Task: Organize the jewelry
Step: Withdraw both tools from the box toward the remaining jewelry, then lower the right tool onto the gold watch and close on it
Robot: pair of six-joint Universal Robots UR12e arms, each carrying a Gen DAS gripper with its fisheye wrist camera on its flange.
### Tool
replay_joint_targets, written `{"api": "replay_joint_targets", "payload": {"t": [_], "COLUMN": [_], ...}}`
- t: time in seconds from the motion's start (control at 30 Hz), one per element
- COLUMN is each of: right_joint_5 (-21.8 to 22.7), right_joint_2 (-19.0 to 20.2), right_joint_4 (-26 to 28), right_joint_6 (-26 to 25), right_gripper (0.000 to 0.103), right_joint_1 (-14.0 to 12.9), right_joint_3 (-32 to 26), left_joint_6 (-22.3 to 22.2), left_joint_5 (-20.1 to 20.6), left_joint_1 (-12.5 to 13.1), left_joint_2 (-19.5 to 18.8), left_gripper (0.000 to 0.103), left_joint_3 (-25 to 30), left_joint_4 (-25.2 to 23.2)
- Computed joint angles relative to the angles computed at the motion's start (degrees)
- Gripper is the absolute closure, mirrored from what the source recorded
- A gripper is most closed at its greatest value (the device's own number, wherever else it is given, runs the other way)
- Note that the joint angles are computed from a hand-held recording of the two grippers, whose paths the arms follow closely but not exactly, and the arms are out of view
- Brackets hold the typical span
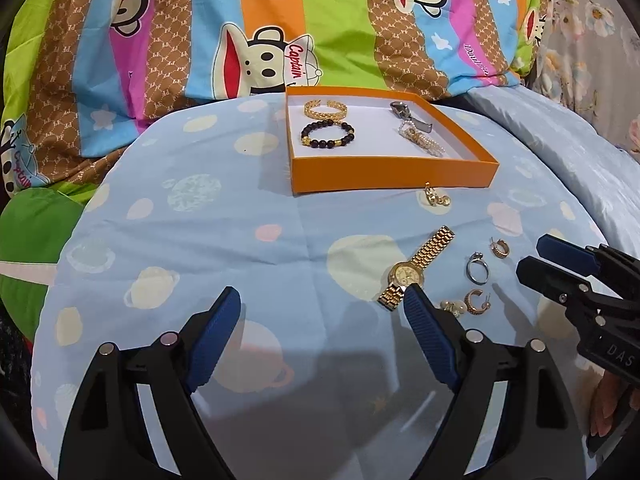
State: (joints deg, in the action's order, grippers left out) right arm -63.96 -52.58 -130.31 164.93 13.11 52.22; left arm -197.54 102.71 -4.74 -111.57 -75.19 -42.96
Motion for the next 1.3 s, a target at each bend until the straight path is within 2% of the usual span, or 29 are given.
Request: {"api": "replay_joint_targets", "payload": {"t": [0.07, 0.13, 0.23, 0.3, 0.33, 0.4, 0.47, 0.63, 0.7, 0.8, 0.93, 1.0, 1.07, 1.3], "right_joint_5": [1.18, 2.32, 5.42, 4.46, 3.86, 3.19, 2.21, -2.67, -2.13, -1.21, 0.45, 1.68, 2.34, 1.17], "right_joint_2": [0.35, 0.64, 1.77, 3.58, 4.61, 6.85, 8.49, 10.80, 11.40, 13.69, 17.27, 18.58, 17.95, 13.17], "right_joint_4": [0.62, 0.49, 5.02, 11.46, 14.53, 20.17, 23.47, 24.78, 25.75, 29.41, 34.31, 37.07, 36.55, 27.56], "right_joint_6": [-0.80, -5.07, -20.38, -29.35, -31.80, -36.17, -39.27, -44.53, -44.88, -43.85, -39.91, -37.25, -35.08, -23.68], "right_gripper": [0.059, 0.059, 0.059, 0.059, 0.059, 0.059, 0.060, 0.063, 0.064, 0.064, 0.064, 0.070, 0.080, 0.082], "right_joint_1": [-0.05, 0.13, 0.45, 1.09, 1.41, 1.99, 2.60, 4.21, 4.30, 4.49, 4.66, 4.61, 4.58, 3.99], "right_joint_3": [-0.77, -1.69, -5.22, -9.82, -12.20, -16.92, -20.00, -22.83, -23.87, -28.38, -35.26, -37.95, -36.63, -26.87], "left_joint_6": [-0.65, -0.87, -0.56, -0.54, -0.62, -1.39, -2.28, -3.11, -2.87, -2.92, -3.35, -3.61, -3.74, -3.40], "left_joint_5": [-0.19, -0.35, -0.49, -1.07, -1.35, -1.65, -1.73, -2.11, -1.35, -0.44, -0.44, -0.42, -0.45, -0.88], "left_joint_1": [0.18, 0.38, 0.71, 1.07, 1.26, 1.64, 1.94, 2.28, 2.18, 2.10, 2.30, 2.36, 2.41, 2.46], "left_joint_2": [0.10, 0.37, 1.34, 2.19, 2.50, 2.93, 3.05, 3.05, 3.03, 3.01, 3.11, 3.15, 3.14, 3.04], "left_gripper": [0.022, 0.022, 0.022, 0.022, 0.022, 0.022, 0.022, 0.022, 0.022, 0.022, 0.022, 0.022, 0.022, 0.022], "left_joint_3": [-0.07, -0.41, -1.72, -2.90, -3.30, -3.84, -3.93, -3.77, -3.74, -3.68, -3.81, -3.88, -3.87, -3.67], "left_joint_4": [-0.44, -0.67, -0.54, -0.17, -0.09, -0.10, -0.56, -1.43, -1.35, -1.46, -1.50, -1.49, -1.59, -1.87]}}
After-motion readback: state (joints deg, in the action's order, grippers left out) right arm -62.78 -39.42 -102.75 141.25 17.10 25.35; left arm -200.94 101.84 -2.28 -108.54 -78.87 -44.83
